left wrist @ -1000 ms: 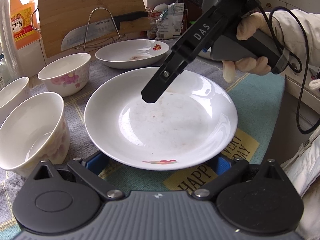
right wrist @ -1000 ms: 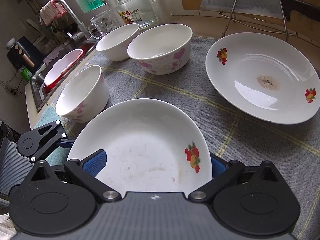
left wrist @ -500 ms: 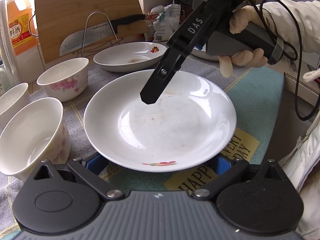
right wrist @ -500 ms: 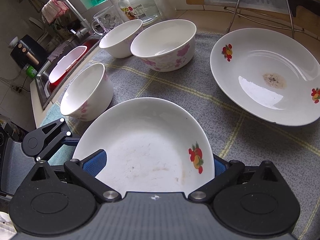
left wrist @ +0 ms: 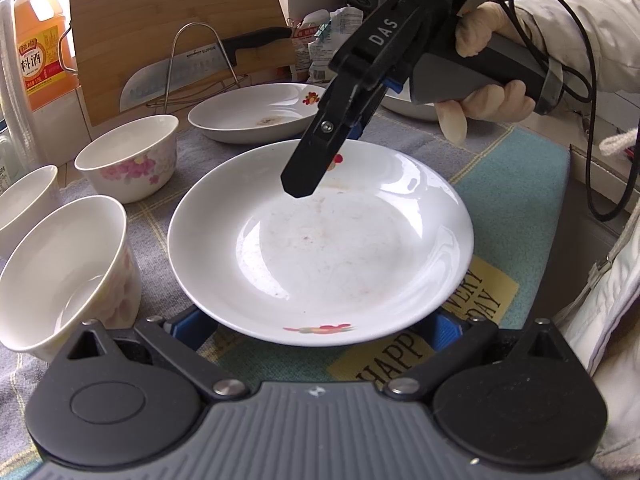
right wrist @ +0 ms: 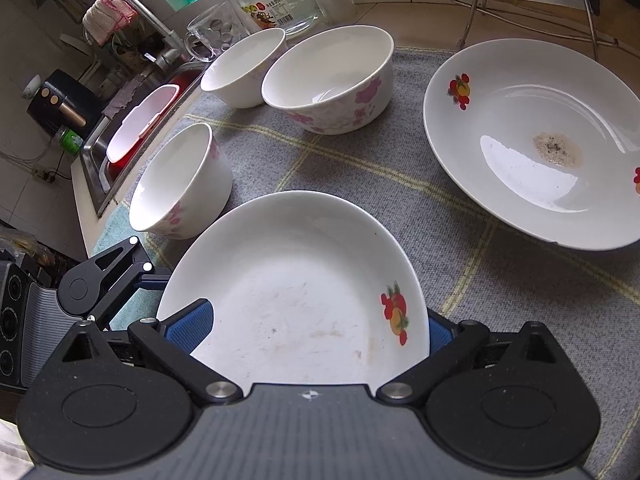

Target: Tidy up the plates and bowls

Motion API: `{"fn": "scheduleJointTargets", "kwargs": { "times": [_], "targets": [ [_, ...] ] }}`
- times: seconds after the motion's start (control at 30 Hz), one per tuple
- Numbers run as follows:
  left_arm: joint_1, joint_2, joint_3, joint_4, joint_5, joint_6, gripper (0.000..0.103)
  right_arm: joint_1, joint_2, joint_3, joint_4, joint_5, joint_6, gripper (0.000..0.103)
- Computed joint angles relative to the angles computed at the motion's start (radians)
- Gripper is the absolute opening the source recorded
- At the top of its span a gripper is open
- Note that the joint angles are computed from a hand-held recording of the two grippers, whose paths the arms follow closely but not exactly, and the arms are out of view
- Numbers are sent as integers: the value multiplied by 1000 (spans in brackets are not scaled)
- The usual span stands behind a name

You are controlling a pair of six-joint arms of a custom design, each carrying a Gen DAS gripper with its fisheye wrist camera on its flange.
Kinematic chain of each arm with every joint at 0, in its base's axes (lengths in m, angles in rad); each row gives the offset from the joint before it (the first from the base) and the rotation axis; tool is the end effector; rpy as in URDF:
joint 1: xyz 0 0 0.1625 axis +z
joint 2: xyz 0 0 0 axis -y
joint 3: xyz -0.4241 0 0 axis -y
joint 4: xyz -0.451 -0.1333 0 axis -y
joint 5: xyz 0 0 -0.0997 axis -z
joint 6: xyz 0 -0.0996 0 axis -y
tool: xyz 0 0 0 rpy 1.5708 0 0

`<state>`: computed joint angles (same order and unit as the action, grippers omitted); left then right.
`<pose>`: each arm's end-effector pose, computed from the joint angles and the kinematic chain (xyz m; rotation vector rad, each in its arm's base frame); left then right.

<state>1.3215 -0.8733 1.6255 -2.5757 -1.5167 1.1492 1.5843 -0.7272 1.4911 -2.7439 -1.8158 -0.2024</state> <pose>-0.0440 -0.7350 0.1080 1.9025 2.2780 -0.3046 0.1196 -0.7709 0.0835 0.2314 -2.8020 0.5480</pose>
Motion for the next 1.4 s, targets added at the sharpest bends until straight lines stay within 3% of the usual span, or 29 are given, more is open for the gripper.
{"fn": "scheduleJointTargets", "kwargs": {
  "times": [0.67, 1.4],
  "targets": [
    [-17, -12, 5, 29, 9, -34, 102, 0, -22, 19, 39, 11, 32, 103],
    [-61, 2, 23, 8, 34, -34, 101, -24, -133, 151, -44, 43, 16, 103]
  ]
}}
